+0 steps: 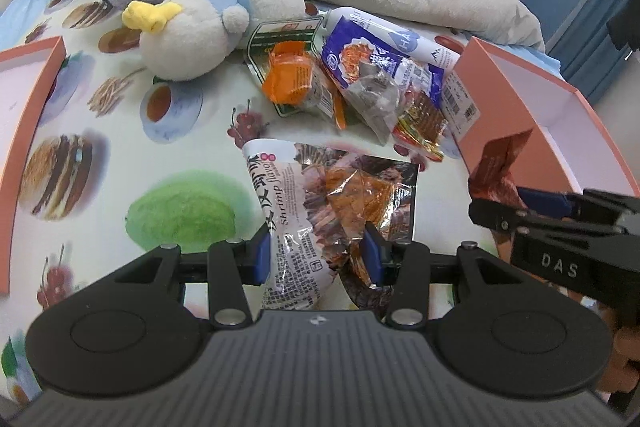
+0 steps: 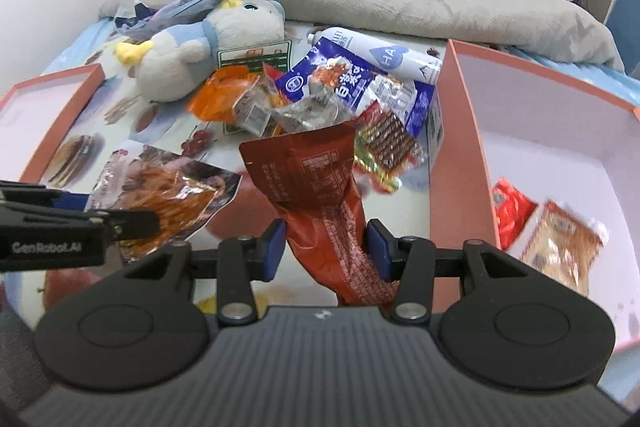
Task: Organize snacks
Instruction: 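Close the right tool on the red-brown sausage packet and lift it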
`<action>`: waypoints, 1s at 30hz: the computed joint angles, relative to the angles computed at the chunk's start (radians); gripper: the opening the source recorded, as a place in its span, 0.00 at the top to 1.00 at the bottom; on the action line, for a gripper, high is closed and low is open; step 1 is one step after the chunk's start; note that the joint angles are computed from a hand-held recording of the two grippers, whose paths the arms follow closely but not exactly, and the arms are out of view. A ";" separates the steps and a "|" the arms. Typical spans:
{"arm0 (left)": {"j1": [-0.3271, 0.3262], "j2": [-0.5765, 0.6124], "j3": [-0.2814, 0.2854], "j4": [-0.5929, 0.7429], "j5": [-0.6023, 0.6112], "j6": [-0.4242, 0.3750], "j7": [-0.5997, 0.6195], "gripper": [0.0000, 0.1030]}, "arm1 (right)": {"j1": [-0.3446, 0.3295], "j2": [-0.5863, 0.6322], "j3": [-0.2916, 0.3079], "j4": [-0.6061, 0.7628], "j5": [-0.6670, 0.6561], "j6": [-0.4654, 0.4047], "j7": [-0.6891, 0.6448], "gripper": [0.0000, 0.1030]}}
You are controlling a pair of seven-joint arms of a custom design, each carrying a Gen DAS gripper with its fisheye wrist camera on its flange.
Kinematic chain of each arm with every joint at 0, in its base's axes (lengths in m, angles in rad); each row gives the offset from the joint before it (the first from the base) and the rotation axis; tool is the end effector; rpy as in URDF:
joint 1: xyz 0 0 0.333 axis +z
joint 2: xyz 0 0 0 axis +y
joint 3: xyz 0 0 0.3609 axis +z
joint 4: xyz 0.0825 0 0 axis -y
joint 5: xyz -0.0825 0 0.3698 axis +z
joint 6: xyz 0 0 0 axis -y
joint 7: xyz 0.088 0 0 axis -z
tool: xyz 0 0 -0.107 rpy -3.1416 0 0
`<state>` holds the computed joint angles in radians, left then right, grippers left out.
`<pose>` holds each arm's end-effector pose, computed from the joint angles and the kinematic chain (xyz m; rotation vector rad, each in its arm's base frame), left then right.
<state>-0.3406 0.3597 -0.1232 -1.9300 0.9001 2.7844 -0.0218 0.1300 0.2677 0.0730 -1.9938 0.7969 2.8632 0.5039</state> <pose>0.5726 -0.3170 0.3982 -2.2224 1.5176 -0.7875 0.6306 0.0858 0.4357 -2.1721 1.2107 -0.4709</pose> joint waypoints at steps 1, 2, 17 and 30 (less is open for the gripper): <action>-0.002 -0.005 -0.003 -0.005 -0.003 -0.001 -0.002 0.51 | -0.005 -0.012 0.003 -0.015 0.014 0.002 -0.007 0.54; -0.004 -0.008 -0.007 -0.006 -0.007 -0.006 -0.001 0.51 | -0.010 -0.022 0.006 -0.027 0.029 0.002 -0.017 0.57; -0.021 -0.033 -0.026 -0.020 -0.020 -0.073 0.006 0.51 | -0.050 -0.047 0.029 -0.097 0.321 -0.011 -0.253 0.60; 0.001 -0.053 -0.039 -0.055 -0.053 -0.092 0.016 0.51 | 0.023 0.061 0.030 -0.053 0.457 0.145 -0.441 0.42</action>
<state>-0.3392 0.3066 -0.1625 -1.9852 0.8466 2.6925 -0.0062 0.1525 0.3285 0.1035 -2.0471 1.2540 3.0080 0.0632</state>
